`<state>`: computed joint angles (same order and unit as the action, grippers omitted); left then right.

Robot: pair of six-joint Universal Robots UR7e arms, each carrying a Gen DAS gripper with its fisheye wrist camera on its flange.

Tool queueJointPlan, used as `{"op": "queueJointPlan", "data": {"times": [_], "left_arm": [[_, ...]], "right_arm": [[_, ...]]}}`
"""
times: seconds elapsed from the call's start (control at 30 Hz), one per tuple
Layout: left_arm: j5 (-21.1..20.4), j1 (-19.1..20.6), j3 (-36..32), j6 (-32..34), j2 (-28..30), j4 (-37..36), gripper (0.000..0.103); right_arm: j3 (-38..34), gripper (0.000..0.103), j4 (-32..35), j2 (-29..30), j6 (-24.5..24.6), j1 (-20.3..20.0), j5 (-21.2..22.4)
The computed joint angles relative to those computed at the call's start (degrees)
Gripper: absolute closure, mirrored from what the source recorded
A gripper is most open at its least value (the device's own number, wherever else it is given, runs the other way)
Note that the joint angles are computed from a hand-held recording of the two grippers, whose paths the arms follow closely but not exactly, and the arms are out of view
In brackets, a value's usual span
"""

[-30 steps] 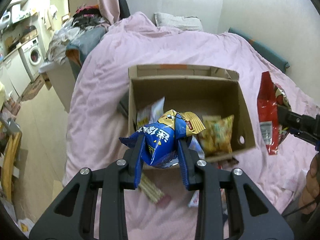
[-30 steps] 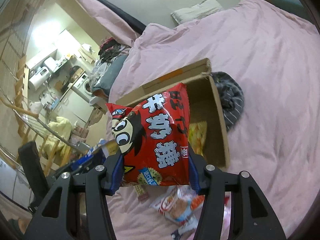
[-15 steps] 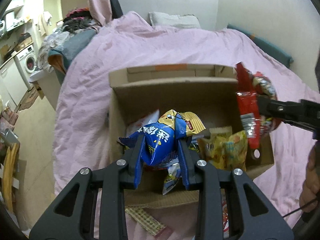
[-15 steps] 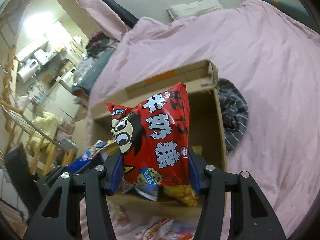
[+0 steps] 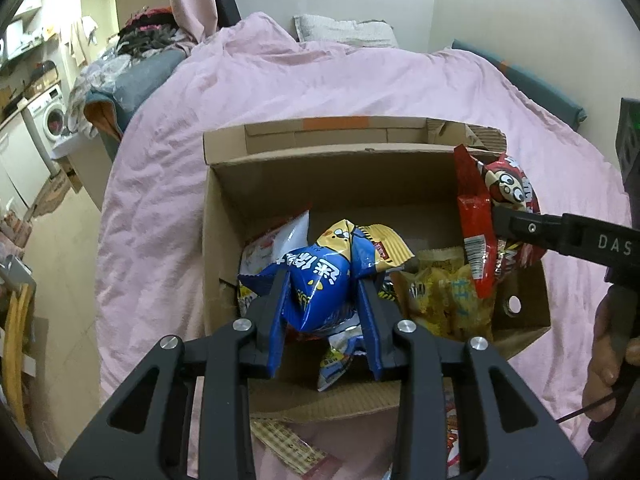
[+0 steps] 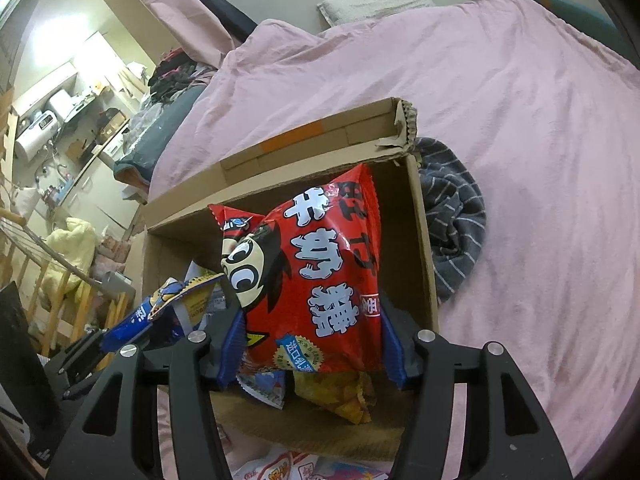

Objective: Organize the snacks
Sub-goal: 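Carry both bags over the box and open both grippers to drop them, then withdraw both grippers from the box toward the snacks beside it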

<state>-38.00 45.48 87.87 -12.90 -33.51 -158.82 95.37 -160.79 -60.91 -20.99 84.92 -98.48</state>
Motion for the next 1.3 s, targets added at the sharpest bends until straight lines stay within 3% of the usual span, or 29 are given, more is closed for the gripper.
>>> {"op": "queueJointPlan", "data": {"times": [0.07, 0.17, 0.23, 0.3, 0.4, 1.3], "left_arm": [[-0.51, 0.07, 0.05, -0.51, -0.10, 0.22, 0.072], [-0.87, 0.06, -0.16, -0.90, 0.02, 0.70, 0.065], [-1.92, 0.20, -0.26, -1.33, -0.23, 1.67, 0.053], [-1.76, 0.06, 0.22, -1.72, -0.52, 1.54, 0.029], [0.16, -0.45, 0.95, -2.13, -0.57, 0.19, 0.017], [-0.13, -0.73, 3.46, -8.91, -3.48, 2.36, 0.017]], "right_arm": [[0.09, 0.040, -0.57, 0.13, -0.33, -0.07, 0.24], [0.21, 0.026, -1.13, 0.47, 0.16, -0.31, 0.98], [0.22, 0.013, -0.97, 0.39, -0.08, -0.38, 1.40], [0.71, 0.011, -2.10, 0.05, -0.31, -0.38, 1.62], [0.80, 0.011, -1.66, -0.50, 0.24, -0.64, 2.44], [2.29, 0.011, -2.02, -2.40, -0.02, -0.13, 2.36]]}}
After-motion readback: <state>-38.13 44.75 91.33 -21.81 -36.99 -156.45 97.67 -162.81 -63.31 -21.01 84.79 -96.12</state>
